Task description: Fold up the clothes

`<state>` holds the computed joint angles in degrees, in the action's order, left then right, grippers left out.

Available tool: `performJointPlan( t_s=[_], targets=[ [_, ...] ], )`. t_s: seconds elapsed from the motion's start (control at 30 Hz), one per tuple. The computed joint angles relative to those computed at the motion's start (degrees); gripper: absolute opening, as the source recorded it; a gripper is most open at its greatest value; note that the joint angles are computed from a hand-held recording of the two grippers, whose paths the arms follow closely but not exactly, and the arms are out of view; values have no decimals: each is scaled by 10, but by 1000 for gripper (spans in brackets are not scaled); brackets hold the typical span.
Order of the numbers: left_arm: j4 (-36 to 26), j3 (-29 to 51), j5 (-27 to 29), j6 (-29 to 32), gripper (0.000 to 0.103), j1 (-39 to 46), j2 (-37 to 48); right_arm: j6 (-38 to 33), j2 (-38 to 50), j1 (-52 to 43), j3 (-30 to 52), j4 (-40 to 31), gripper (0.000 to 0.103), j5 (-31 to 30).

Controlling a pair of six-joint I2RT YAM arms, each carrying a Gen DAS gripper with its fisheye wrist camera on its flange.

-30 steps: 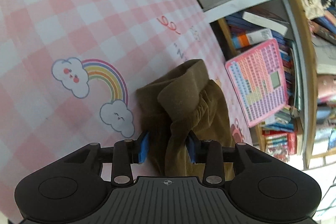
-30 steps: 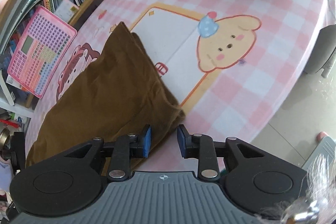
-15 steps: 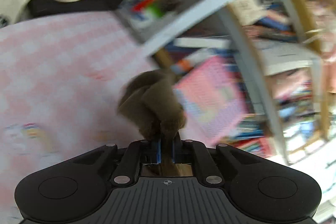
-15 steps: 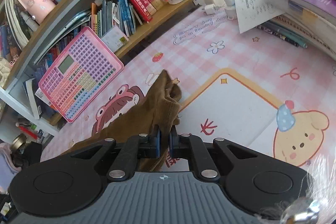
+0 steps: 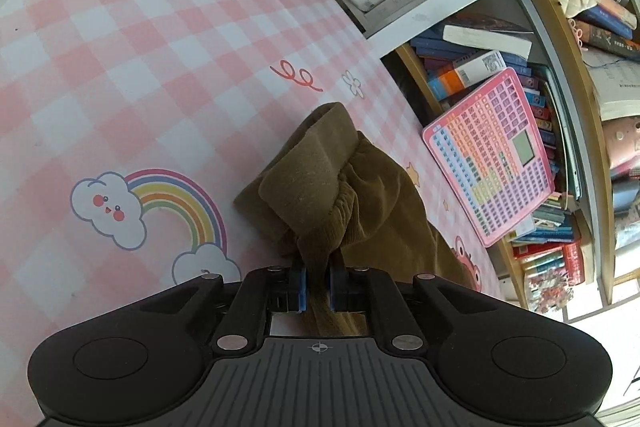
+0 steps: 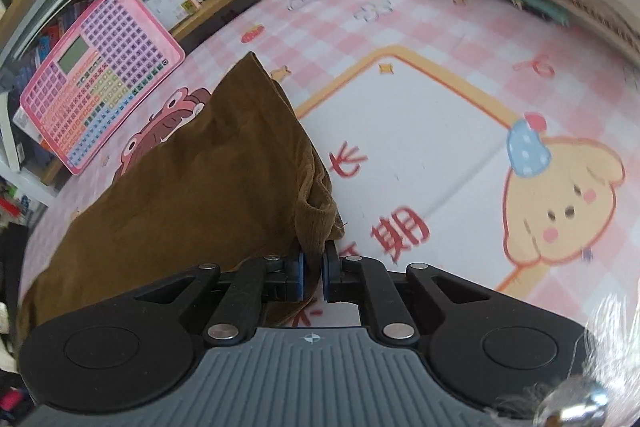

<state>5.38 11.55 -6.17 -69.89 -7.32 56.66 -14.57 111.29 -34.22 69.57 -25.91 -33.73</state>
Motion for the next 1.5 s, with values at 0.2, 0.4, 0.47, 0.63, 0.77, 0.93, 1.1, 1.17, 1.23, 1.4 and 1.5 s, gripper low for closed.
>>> performJointPlan(
  t_s=[0.2, 0.4, 0.47, 0.63, 0.77, 0.93, 1.1, 1.17, 1.23, 1.4, 1.5],
  targets=[
    [-89, 12, -33, 25, 18, -25, -66, -4, -46, 8, -46, 37, 33, 31],
    [-205, 31, -140, 47, 27, -132, -153, -34, -128, -10, -123, 40, 36, 1],
    [-231, 41, -156, 49, 29, -160, -158, -53, -162, -11, -155, 39, 39, -6],
    [-295, 58, -209, 40, 33, -243, -169, -96, -244, -7, -233, 44, 44, -5],
    [-343, 74, -251, 22, 33, -311, -154, -120, -304, -5, -287, 39, 46, -8],
    [-373, 84, -275, 0, 39, -369, -131, -140, -366, 4, -336, 28, 51, -8],
    [-389, 92, -298, -22, 55, -416, -104, -155, -424, 18, -371, 9, 59, -3],
    [-384, 87, -295, -25, 60, -420, -106, -161, -446, 25, -382, 5, 64, 1],
    [-375, 80, -292, -29, 61, -419, -111, -166, -466, 33, -390, 2, 71, 8],
    [-305, 39, -247, -14, 62, -360, -143, -171, -489, 67, -406, 11, 79, 37],
    [-246, 14, -203, 7, 62, -289, -148, -155, -494, 110, -416, 45, 82, 63]
  ],
)
